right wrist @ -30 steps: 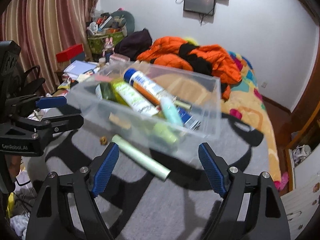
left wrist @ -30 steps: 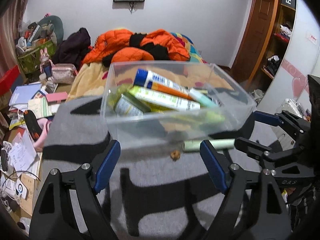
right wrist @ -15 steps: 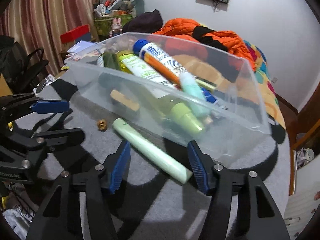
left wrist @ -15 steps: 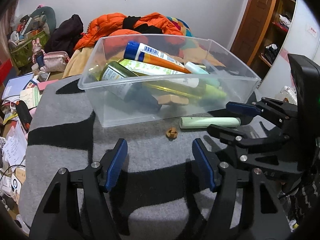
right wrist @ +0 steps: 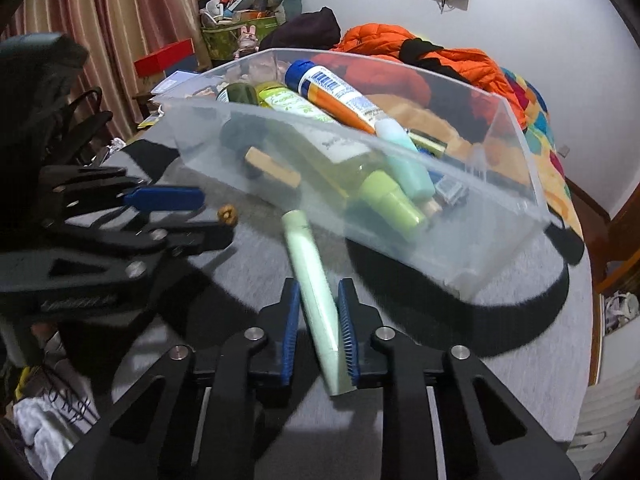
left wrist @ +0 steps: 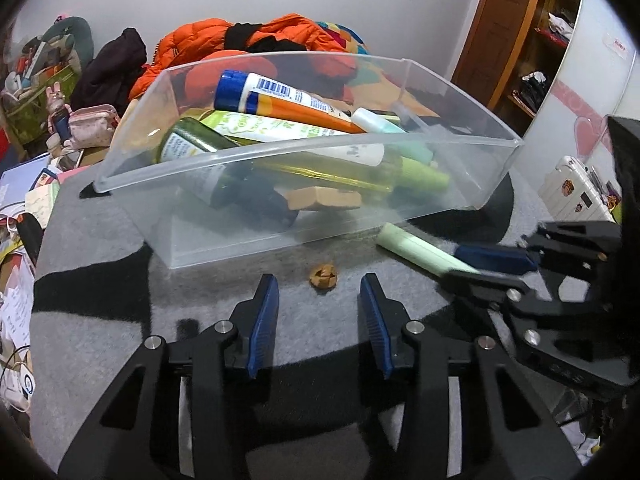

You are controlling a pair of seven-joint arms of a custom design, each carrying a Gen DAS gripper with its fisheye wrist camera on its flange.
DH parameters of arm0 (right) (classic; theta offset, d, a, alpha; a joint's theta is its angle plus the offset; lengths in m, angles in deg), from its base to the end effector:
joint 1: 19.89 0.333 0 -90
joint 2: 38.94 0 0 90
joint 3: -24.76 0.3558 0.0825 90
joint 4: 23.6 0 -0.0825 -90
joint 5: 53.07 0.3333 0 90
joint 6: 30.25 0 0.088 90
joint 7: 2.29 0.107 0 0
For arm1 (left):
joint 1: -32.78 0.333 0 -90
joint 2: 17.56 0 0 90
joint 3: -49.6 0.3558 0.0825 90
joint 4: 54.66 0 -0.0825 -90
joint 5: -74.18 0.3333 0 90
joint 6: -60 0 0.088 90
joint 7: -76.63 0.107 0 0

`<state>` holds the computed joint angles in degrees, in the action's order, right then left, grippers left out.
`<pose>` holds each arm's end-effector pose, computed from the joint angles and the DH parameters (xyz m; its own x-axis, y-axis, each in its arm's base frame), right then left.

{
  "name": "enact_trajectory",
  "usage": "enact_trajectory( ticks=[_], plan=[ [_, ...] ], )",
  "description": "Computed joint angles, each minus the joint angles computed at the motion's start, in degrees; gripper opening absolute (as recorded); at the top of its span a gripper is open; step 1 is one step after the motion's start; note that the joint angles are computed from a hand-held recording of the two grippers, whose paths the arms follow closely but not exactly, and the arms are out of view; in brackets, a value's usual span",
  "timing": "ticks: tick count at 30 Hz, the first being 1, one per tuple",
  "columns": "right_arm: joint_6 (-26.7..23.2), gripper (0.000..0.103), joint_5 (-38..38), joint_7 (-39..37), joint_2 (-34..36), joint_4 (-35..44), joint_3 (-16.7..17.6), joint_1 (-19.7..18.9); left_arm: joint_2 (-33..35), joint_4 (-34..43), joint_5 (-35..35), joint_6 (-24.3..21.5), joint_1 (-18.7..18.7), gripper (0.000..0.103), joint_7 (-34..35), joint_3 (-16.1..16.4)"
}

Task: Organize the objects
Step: 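Grasp the small brown nut with the left tool while the right tool grasps the pale green tube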

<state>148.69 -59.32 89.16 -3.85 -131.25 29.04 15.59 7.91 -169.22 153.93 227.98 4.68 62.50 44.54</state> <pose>0.5173 0.4310 0.3280 0.6792 -0.7339 0.0083 -0.5878 -0.5507 -0.5926 0.4649 -0.3727 0.3326 -0.1049 -0.9843 0.1423 -0.7926 -0.0037 -0.6098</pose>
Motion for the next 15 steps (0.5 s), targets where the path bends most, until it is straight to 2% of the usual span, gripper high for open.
enact_trajectory(
  ticks=[6, 9, 12, 15],
  plan=[
    [-1.27, 0.015, 1.50, -3.41, -1.81, -2.76, 6.33, -5.60, 0.95, 1.29, -0.52, -1.17, -0.70, 0.040, 0.62, 0.37],
    [-0.91, 0.015, 2.16, -3.70, -1.60, -2.07, 6.08, -5.23, 1.10, 1.55, 0.63, -1.66, -1.15, 0.038, -0.35, 0.62],
    [-1.94, 0.015, 2.43, -3.69, -0.66, 0.01, 5.27, -4.11, 1.24, 1.79, 0.88, -2.29, -0.98, 0.030, -0.50, 0.34],
    [-3.44, 0.015, 2.18, -2.86, 0.55, 2.11, 3.23, -2.08, 1.17, 1.88, 0.50, -3.68, -0.97, 0.013, -0.18, 0.10]
  ],
)
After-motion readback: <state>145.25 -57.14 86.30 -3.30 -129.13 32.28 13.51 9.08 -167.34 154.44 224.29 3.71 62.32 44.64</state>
